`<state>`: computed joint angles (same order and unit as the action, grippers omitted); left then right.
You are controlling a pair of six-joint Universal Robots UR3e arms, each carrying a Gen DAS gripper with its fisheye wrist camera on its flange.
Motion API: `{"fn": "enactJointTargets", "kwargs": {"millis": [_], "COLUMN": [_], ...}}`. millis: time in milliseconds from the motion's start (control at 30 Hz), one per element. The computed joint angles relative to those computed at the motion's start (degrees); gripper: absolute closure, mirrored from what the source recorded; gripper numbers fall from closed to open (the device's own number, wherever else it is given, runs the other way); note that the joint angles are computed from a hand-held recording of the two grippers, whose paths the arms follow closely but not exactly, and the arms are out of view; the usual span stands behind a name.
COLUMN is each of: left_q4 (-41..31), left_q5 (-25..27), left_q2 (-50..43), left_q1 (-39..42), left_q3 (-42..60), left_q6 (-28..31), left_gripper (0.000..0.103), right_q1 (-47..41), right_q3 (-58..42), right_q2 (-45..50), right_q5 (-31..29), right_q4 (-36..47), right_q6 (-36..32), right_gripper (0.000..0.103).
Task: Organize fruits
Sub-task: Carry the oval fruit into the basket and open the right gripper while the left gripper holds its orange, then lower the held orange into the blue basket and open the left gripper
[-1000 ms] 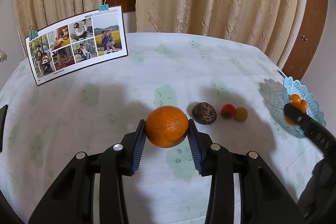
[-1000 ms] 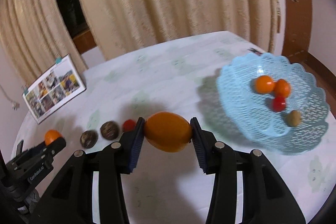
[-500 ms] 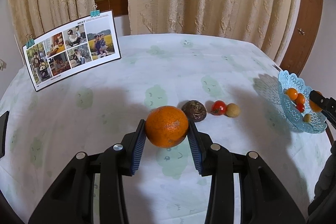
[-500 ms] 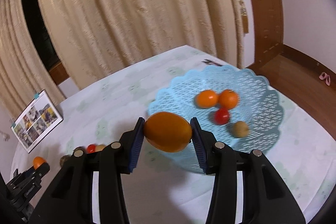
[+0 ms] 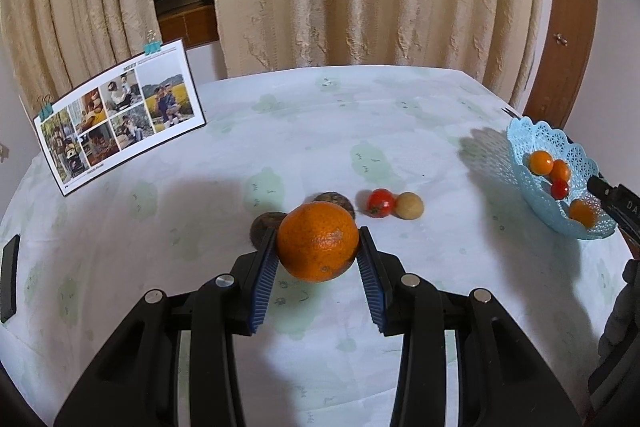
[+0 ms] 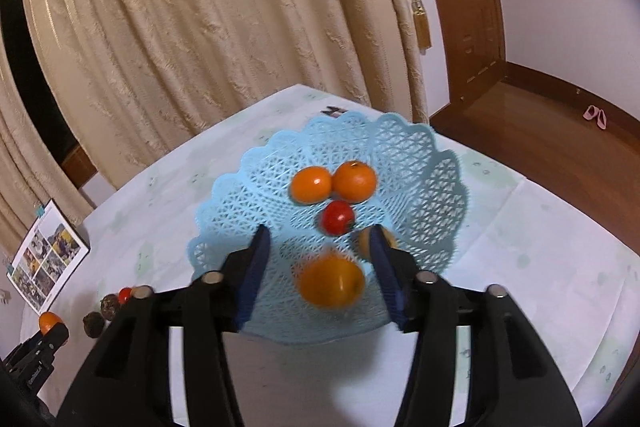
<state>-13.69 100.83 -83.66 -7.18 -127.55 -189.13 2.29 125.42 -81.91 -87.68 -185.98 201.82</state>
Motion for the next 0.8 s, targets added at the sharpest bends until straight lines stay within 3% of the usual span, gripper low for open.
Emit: {"fn": "enactJointTargets", "kwargs": {"millis": [200, 533, 800], "left_q4": [-1.1, -5.1, -8.9], "left_q5": [2.6, 1.4, -2.6], "left_q2": [-3.8, -14.1, -24.1], "left_q1": [-4.2, -12.0, -16.8], "left_q3": [4.4, 17.3, 32.2], "left_q6": [-0.8, -0.4, 0.3], "left_gripper": [0.063, 0.063, 0.063], "right_q1": [-2.8, -1.7, -3.2], "right_q3": [4.1, 8.5, 10.5], "right_q2": [-1.6, 3.0, 4.0], "right_q5": [-1.7, -14.0, -12.3], "right_q4": [-4.5, -18.1, -23.0], "right_q6": [0.0, 0.6, 1.8], "right_gripper": [0.048, 0.042, 0.042]}}
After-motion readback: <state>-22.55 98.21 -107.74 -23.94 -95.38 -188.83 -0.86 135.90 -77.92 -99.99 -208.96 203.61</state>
